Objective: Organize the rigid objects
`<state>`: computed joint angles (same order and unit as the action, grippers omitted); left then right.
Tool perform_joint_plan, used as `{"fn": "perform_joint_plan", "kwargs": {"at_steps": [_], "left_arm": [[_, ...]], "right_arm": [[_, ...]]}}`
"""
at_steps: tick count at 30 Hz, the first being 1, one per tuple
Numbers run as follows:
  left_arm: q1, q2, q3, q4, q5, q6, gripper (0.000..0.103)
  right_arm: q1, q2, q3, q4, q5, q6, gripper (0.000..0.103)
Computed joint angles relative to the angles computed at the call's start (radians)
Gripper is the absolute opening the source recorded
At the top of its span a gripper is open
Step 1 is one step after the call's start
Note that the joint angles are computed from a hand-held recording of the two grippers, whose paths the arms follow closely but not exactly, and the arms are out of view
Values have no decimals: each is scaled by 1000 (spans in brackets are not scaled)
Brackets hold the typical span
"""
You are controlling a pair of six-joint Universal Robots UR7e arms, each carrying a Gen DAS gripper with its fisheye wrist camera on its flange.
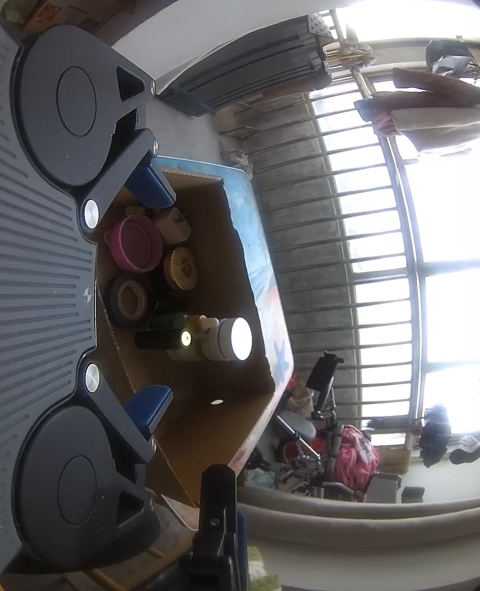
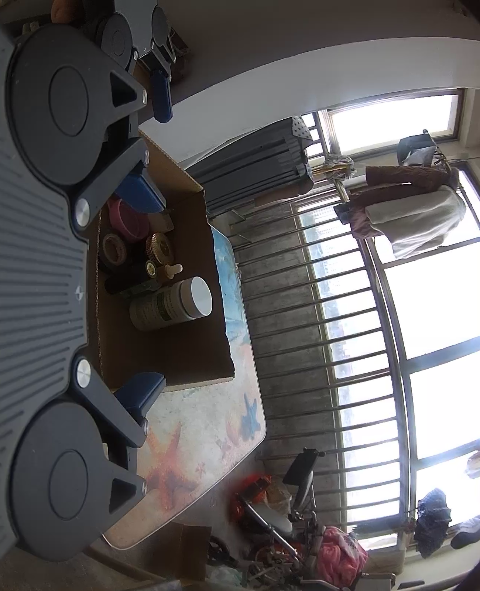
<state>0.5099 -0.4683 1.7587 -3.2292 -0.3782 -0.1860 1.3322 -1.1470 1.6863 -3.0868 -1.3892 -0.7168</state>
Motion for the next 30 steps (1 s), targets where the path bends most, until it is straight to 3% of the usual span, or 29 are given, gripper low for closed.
{"fn": "perform_joint_plan", "kwargs": {"at_steps": [5,10,30], "left_arm": [[0,-4,1,72,44,-63,103],[5,-21,13,96,34,-108,103],[14,-28,23,90,15,-116,103]], "right_arm": [[1,11,-13,23,-6,-1,96],[4,13,-13,21,-6,-10,96],[-3,16,-34,60,-13,2,96]]}}
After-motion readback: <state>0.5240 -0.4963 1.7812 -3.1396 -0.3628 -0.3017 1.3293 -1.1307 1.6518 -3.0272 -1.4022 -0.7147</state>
